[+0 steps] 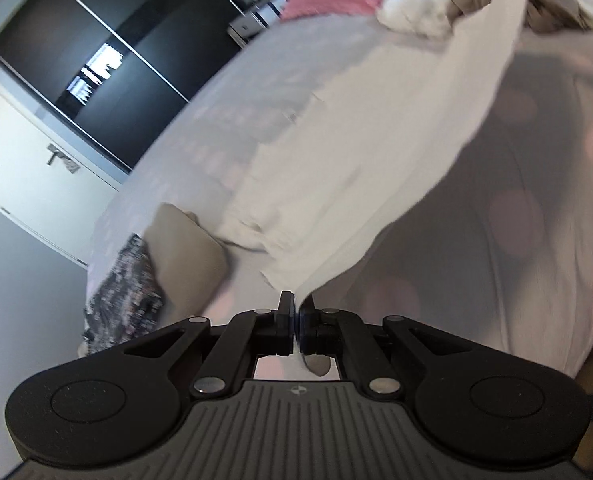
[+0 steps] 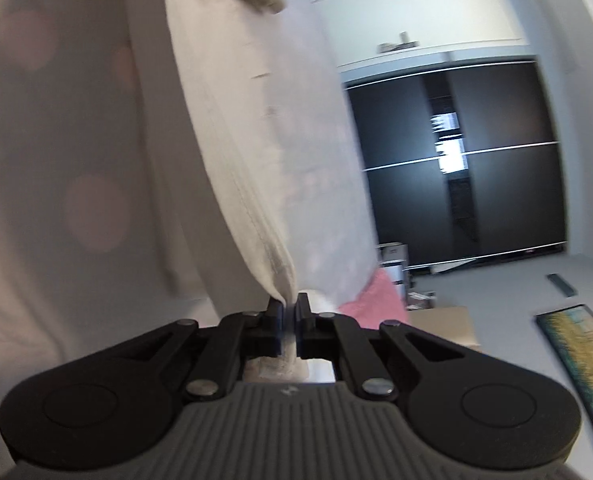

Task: Fold clothes
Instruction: 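Lift the hem with both tools and fold it over toward the collar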

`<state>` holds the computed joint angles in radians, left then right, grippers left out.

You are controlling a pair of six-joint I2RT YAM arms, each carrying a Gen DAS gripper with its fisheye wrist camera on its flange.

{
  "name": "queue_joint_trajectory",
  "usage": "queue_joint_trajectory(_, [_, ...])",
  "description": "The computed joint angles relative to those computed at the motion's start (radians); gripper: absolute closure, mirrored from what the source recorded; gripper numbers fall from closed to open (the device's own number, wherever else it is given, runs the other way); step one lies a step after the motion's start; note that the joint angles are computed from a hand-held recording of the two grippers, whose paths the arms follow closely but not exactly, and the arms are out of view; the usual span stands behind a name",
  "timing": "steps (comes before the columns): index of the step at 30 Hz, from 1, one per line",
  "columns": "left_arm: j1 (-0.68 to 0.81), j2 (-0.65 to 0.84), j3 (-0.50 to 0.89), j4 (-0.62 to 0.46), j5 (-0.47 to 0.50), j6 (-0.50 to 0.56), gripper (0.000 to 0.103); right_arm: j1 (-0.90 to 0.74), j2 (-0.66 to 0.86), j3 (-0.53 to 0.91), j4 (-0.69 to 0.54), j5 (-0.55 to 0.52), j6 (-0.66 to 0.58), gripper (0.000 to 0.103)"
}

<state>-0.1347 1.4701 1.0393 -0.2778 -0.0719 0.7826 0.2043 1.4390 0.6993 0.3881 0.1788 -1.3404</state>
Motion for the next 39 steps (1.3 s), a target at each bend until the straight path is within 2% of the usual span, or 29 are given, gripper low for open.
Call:
queue_joint_trajectory(4, [0.017,-0.099,0.052,-0.097,0.059,-0.044,0.102,-0.001,-0.143,-0.022,-0.031,-0.043,0.009,0.098])
queue_joint_trajectory(8, [0.047,-0.177,0.083,-0.172,0.125,-0.077,0.102,-0.031,-0.304,-0.036,-0.146,-0.091,0.012,0.098])
queue_joint_trajectory(13, [0.098,-0.212,0.126,-0.27,0.214,-0.112,0.102,-0.059,-0.383,-0.017,-0.273,-0.127,-0.003,0.098])
queue_joint_trajectory(16, [0.092,-0.231,0.104,-0.308,0.197,-0.091,0.102,-0.065,-0.426,-0.025,-0.333,-0.134,-0.006,0.098])
queue_joint_trajectory(18, [0.081,-0.229,0.082,-0.303,0.17,-0.082,0.102,-0.066,-0.43,-0.044,-0.317,-0.129,-0.022,0.098])
queue_joint_trajectory(25, [0.063,-0.15,0.116,-0.271,0.117,-0.118,0.102,-0.051,-0.287,-0.023,-0.204,-0.095,-0.024,0.098])
queue_joint_trajectory(30, [0.042,-0.012,0.239,-0.256,0.056,-0.124,0.102,-0.04,-0.102,0.073,-0.121,-0.069,-0.008,0.098])
queue_joint_trajectory(34, [0.038,0.159,0.424,-0.252,0.02,-0.128,0.102,-0.024,0.092,0.225,-0.077,-0.017,0.014,0.098])
queue_joint_trajectory(39, [0.035,0.447,0.77,-0.321,-0.019,-0.121,0.102,-0.013,0.345,0.522,-0.156,0.031,0.071,0.098])
